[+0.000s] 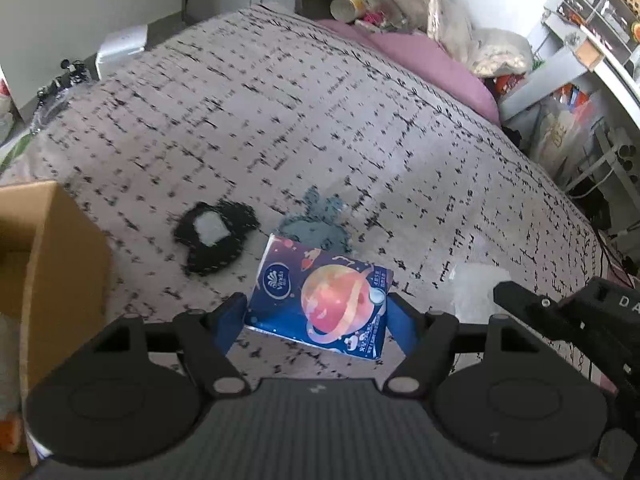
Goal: Organize soft objects
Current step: 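Carry the planet packet with the left gripper while the right gripper carries the white bag to the box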
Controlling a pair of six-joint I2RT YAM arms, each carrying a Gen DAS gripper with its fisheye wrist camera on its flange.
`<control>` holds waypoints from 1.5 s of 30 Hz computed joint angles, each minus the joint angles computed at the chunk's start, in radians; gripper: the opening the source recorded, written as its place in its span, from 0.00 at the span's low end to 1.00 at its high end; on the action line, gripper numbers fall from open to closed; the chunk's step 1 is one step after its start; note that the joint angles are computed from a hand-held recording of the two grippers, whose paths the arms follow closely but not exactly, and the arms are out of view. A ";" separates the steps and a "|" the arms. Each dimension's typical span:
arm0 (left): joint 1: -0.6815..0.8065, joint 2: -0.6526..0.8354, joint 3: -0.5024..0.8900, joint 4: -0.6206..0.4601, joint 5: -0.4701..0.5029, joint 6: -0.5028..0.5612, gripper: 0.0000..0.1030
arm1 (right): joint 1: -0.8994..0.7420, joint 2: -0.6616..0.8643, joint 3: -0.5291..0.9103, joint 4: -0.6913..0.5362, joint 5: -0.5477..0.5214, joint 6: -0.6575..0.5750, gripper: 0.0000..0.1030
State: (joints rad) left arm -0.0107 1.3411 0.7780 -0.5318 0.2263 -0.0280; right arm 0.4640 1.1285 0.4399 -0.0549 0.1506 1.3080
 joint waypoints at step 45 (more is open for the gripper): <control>0.782 -0.068 0.277 -0.387 0.284 0.457 0.72 | 0.437 0.125 0.277 0.072 0.043 -0.468 0.27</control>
State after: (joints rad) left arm 0.7715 1.2736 1.0545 -0.9186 0.5100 0.4291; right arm 0.9011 1.2538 0.7174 0.0174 0.1934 0.8404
